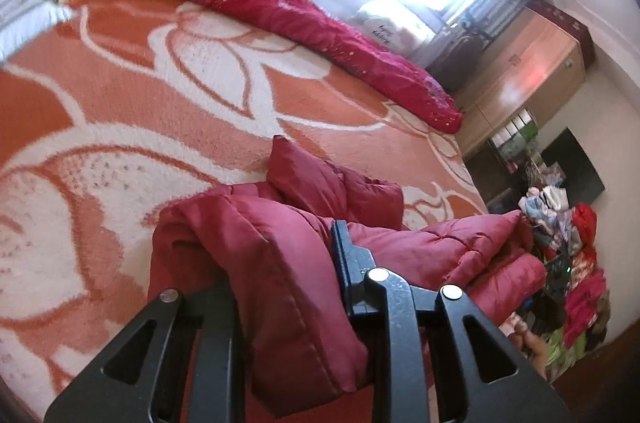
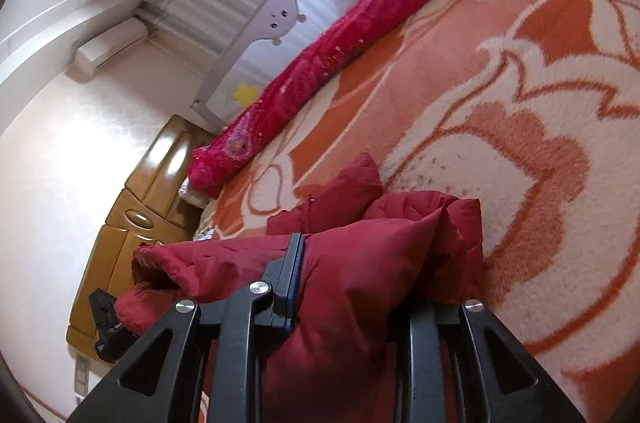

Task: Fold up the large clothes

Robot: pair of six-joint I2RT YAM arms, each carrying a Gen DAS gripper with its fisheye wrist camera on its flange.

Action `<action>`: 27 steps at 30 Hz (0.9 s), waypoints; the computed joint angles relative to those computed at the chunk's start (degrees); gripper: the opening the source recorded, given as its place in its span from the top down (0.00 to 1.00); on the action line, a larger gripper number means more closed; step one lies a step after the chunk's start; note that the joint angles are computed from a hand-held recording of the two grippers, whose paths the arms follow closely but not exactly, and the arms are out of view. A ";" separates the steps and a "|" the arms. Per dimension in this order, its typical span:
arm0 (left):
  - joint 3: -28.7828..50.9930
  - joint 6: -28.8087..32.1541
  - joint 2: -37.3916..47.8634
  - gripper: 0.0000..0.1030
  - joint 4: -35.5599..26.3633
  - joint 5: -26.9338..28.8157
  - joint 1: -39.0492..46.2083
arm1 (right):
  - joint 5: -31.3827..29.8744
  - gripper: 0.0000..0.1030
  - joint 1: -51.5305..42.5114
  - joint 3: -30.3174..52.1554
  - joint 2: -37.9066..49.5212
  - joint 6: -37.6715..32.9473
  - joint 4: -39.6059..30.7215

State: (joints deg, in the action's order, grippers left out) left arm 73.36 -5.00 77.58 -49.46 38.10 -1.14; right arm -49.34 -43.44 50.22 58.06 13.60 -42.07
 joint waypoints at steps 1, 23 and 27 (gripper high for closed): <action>-0.02 -0.72 1.26 0.80 0.92 -0.30 -0.38 | 0.25 0.75 0.51 -0.59 1.21 0.92 1.78; 5.82 -7.75 18.36 0.76 9.45 -6.49 -5.75 | 11.40 0.78 8.24 -6.66 21.10 17.60 30.92; 6.11 -5.63 16.59 0.74 8.24 -6.25 -5.22 | 12.14 0.78 8.82 -5.76 22.90 17.69 31.25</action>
State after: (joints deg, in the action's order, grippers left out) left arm 79.47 -10.64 94.17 -41.22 31.85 -6.36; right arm -37.20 -34.62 44.46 80.95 31.29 -10.82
